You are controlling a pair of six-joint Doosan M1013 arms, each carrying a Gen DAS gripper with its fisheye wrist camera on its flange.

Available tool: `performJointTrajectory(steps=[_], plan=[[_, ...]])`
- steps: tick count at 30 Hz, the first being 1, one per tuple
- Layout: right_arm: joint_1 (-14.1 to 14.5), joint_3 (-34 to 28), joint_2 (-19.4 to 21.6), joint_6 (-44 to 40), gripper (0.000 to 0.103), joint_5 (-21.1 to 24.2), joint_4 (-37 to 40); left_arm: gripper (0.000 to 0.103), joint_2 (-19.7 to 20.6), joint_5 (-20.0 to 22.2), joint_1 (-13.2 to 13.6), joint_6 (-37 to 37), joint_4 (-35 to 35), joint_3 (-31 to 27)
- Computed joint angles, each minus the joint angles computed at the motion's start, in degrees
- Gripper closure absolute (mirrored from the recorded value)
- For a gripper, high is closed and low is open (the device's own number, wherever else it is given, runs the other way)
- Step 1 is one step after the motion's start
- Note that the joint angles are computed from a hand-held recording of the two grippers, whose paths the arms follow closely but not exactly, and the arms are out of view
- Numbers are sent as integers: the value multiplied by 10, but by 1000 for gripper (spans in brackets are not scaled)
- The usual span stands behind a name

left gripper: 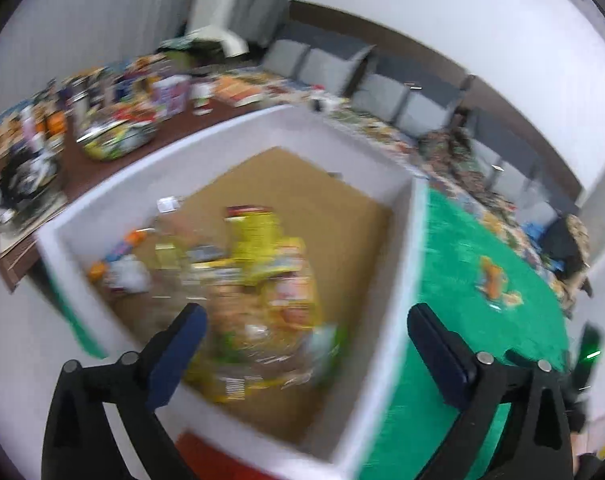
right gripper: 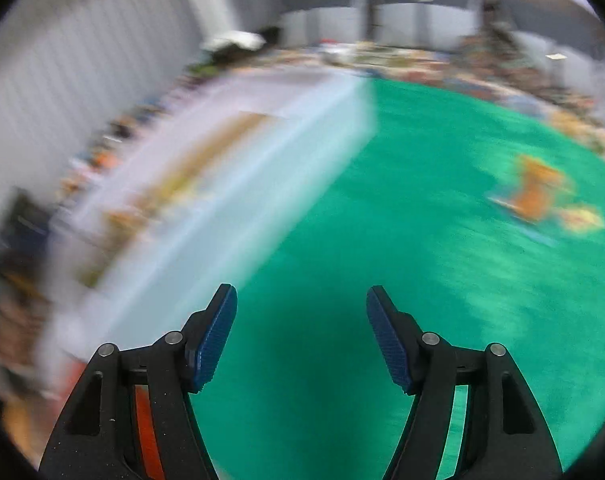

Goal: Organize snacks

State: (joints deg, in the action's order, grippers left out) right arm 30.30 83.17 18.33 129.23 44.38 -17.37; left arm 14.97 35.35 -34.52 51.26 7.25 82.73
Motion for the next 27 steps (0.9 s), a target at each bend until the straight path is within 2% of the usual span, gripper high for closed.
performJointTrajectory(steps=[5, 10, 14, 16, 19, 23, 27], plan=[[-20, 119, -67, 123, 32, 71, -154, 0, 38, -2, -41, 116, -89, -57], [-54, 191, -118, 225, 32, 118, -232, 0, 118, 72, -88, 176, -99, -149], [-85, 210, -130, 263, 32, 120, -234, 0, 187, 143, -113, 169, -88, -224], [-98, 218, -136, 267, 32, 115, -232, 0, 212, 162, -123, 156, -77, -254], [-114, 222, -140, 260, 32, 108, -228, 0, 241, 173, -135, 139, -58, -287], [-110, 244, -156, 282, 26, 91, -246, 0, 273, 193, -143, 136, -20, -327], [-120, 258, -169, 295, 18, 67, -223, 0, 293, 205, -149, 147, 17, -350]])
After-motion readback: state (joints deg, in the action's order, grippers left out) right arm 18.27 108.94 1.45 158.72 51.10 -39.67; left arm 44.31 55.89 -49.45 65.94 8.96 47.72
